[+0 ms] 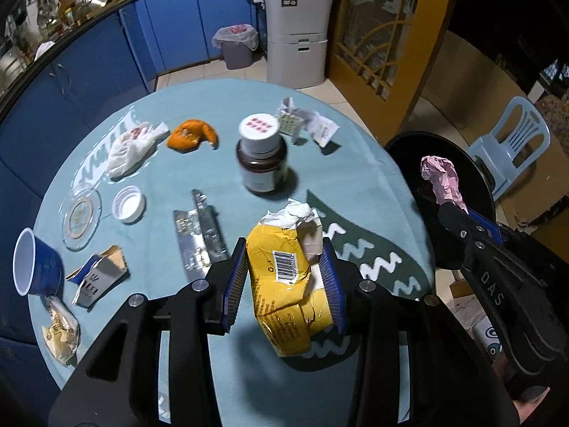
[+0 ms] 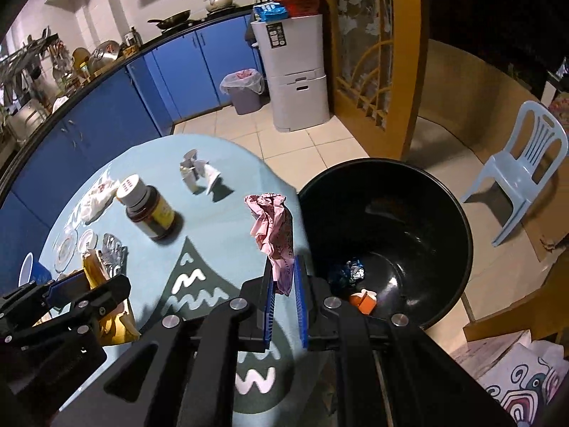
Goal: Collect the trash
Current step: 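Move both items over the bin and open both grippers to release them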
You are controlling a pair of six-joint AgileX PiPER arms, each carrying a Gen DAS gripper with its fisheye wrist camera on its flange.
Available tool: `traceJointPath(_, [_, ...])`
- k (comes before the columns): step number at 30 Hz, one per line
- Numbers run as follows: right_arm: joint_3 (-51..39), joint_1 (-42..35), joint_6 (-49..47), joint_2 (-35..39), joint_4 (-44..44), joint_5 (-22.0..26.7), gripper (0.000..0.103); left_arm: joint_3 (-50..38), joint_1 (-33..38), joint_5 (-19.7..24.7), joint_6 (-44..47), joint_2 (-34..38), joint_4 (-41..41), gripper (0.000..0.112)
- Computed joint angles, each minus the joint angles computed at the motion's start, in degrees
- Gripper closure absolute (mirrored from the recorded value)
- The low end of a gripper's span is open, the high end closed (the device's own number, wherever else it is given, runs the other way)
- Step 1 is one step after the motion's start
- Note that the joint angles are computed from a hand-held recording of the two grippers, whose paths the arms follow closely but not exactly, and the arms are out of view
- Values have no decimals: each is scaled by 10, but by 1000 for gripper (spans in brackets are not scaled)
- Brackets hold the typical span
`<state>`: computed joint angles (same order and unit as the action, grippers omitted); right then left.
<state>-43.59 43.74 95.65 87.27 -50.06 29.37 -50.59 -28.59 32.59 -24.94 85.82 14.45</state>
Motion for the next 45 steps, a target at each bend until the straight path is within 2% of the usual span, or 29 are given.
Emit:
traceJointPath(18, [51, -82, 7, -22, -20, -55, 92, -104, -63, 18, -18, 93, 7, 71])
traceJointPath(40, [68, -229, -65, 3, 1, -143, 92, -337, -121, 77, 4, 261, -1, 69])
traceJointPath(45, [60, -262, -108, 23, 32, -160, 92, -385, -130, 89, 3, 292, 8, 55])
